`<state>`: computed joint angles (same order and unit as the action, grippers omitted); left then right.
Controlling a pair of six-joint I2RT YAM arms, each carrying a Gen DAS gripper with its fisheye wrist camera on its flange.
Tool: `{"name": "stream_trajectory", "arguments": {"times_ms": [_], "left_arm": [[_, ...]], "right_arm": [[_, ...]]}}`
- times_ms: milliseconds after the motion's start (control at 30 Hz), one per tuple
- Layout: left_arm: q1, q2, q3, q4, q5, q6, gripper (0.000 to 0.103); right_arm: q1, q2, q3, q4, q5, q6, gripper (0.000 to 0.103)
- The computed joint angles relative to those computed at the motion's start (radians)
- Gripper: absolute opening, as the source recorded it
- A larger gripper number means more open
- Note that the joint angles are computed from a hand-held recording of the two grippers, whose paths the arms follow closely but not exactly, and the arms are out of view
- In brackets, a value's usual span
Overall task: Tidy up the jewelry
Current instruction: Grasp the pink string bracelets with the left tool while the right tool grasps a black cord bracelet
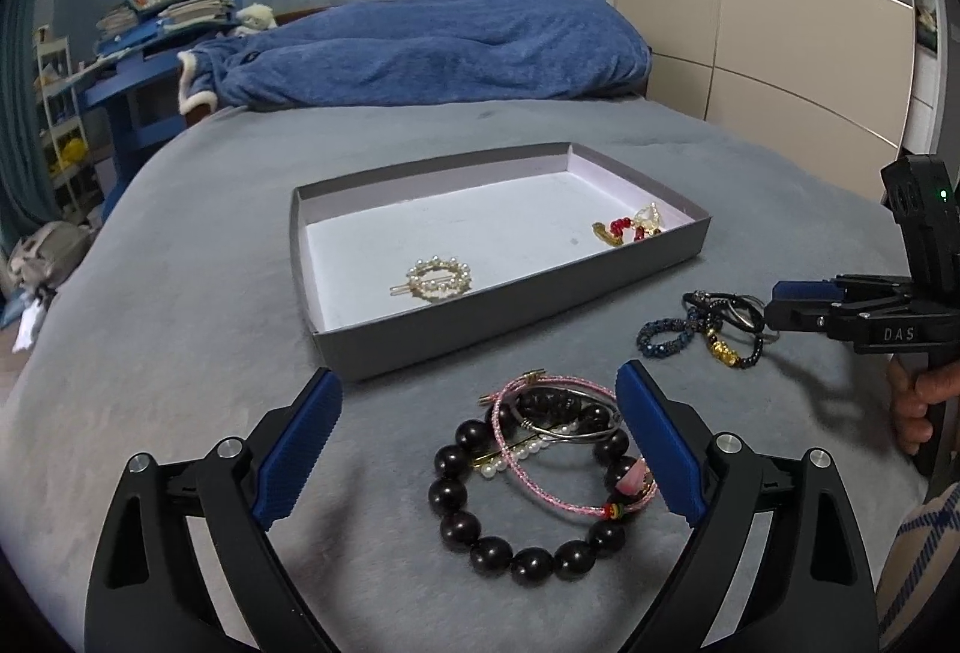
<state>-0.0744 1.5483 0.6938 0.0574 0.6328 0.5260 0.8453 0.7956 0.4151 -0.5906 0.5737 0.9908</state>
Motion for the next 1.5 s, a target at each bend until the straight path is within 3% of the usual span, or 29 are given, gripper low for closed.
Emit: {"name": "stream_trajectory", "arguments": {"times_ms": [100,300,333,467,767,1067,1233,1500], "left_arm": [[0.003,0.005,0.006,-0.011,0.008,0.014,0.092],[-0.011,0.005,0.004,-0.018,-0.008,0.033,0.092],[-0.013,0.005,0.005,-0.02,-0.011,0.036,0.092],[-0.022,0.0,-0.003,-0.017,-0.02,0.041,0.092],[-0.051,-0.004,-0.005,-0.033,-0.037,0.075,0.091],[-0.09,-0.016,-0.026,-0.04,-0.07,0.127,0.087],[-0.117,-0.003,-0.016,-0.063,-0.093,0.153,0.086],[-0.149,0.097,0.072,-0.132,-0.161,0.147,0.067]], "right_arm": [[0.051,0.04,0.025,-0.016,0.055,0.009,0.057],[0.003,0.215,0.095,0.059,0.003,-0.109,0.057],[-0.011,0.238,0.103,0.071,-0.007,-0.122,0.053],[-0.021,0.27,0.105,0.087,-0.024,-0.129,0.017],[0.058,0.135,0.059,0.073,0.076,-0.067,0.004],[0.156,0.02,0.037,-0.002,0.186,0.065,0.004],[0.162,-0.025,0.019,-0.015,0.19,0.107,0.004],[0.138,-0.014,0.018,0.004,0.16,0.085,0.004]]}}
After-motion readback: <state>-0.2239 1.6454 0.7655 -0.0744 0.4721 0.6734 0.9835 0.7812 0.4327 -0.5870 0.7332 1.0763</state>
